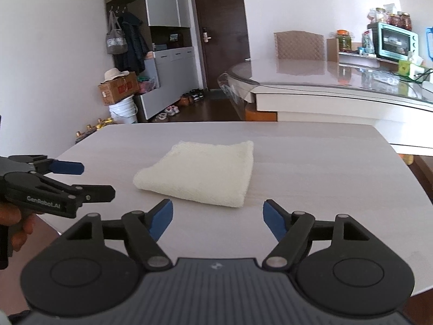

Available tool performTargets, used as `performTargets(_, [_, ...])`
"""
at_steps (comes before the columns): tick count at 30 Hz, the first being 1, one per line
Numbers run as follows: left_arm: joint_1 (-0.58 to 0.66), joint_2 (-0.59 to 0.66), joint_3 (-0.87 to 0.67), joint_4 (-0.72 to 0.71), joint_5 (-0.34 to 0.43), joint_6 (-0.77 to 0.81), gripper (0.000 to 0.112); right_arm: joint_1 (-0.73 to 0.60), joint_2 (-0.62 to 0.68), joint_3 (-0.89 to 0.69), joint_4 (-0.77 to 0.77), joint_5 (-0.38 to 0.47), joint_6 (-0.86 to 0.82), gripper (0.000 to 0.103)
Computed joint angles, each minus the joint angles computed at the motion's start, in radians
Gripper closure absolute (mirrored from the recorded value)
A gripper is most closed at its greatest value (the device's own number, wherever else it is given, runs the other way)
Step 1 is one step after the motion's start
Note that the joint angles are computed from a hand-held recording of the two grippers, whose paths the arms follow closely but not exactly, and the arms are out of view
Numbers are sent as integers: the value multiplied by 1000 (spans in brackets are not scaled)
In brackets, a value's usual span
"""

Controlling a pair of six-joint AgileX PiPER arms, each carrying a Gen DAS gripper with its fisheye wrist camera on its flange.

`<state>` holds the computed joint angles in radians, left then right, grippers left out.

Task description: Fold towel

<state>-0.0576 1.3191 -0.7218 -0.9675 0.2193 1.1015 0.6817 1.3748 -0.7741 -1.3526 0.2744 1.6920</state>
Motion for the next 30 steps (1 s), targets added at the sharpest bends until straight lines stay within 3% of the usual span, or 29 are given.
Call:
performTargets(21, [-35, -131, 111, 101, -43, -165, 9, 130, -96, 77, -79, 130, 134, 22])
performTargets(30, [-8, -119, 109, -95, -63, 23, 9, 139, -77, 75, -113, 144, 173, 19])
